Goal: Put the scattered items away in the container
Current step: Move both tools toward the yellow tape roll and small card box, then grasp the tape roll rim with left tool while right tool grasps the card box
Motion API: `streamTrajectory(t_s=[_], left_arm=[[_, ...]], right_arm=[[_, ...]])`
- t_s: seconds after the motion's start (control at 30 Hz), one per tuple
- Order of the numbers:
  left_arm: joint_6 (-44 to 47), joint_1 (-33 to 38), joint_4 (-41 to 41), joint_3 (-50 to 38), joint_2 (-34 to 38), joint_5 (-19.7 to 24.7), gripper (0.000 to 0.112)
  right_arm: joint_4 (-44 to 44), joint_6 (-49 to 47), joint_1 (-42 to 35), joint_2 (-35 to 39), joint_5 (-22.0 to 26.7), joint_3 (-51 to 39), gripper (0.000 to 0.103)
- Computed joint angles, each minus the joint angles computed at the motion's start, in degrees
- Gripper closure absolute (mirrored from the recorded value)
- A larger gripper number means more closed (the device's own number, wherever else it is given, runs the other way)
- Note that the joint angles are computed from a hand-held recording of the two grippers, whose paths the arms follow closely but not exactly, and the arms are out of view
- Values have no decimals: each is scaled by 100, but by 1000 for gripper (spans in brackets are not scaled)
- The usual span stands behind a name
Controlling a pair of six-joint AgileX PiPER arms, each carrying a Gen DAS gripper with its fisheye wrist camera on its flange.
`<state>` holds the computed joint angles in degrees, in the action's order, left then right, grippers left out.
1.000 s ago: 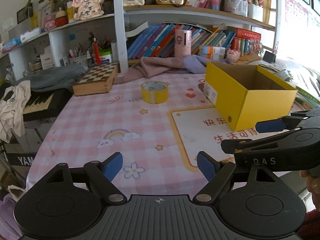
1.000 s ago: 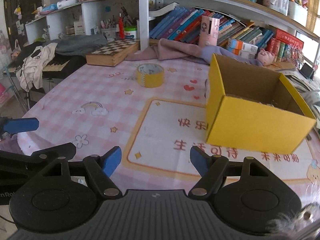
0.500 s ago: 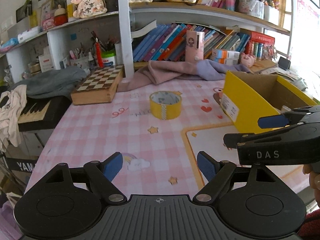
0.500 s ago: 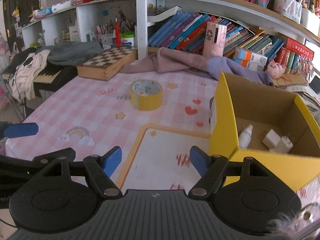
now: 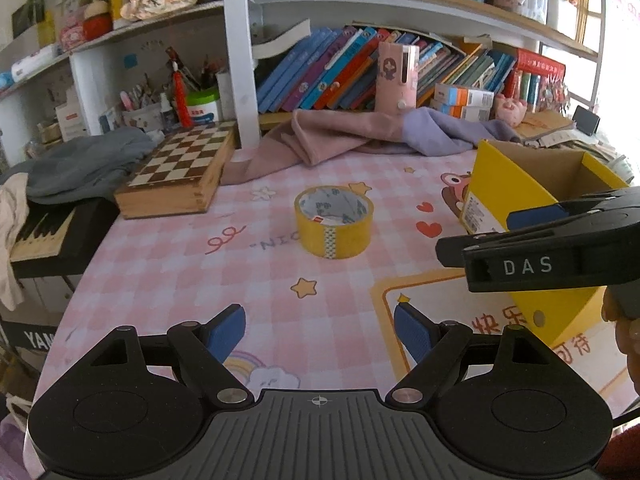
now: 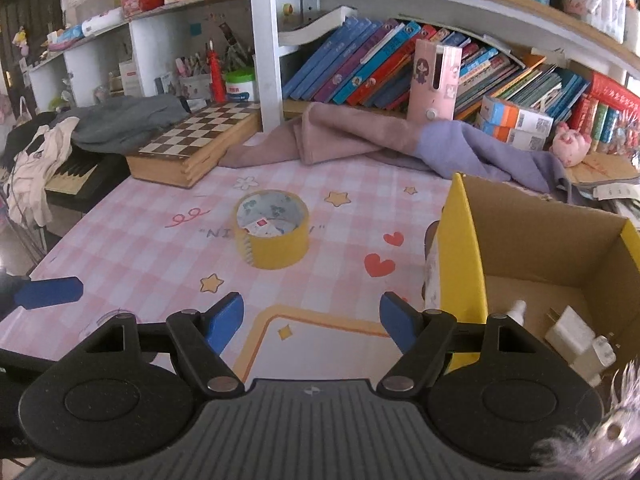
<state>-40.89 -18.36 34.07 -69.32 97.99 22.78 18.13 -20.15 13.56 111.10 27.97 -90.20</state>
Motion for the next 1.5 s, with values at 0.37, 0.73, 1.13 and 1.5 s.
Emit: streamTrajectory(t_s=[0.37,0.73,1.13,1.5], left_arm=[[579,183,-272,-1634,1458,119,29],[1428,313,-1019,-4077,3182,739,21],[1727,422,-1442,-5266,3863,987,18],[2558,508,-2387,-6572,4559,1770,16]], right_arm=[[-99,474,-122,1371,1071,-2343,29],[-337,758,-220,1930,1586,-3453,29],[-399,979,-326,2442,2031,-4432,29],[-471,1026,-343,2746,2318,-5055,28]])
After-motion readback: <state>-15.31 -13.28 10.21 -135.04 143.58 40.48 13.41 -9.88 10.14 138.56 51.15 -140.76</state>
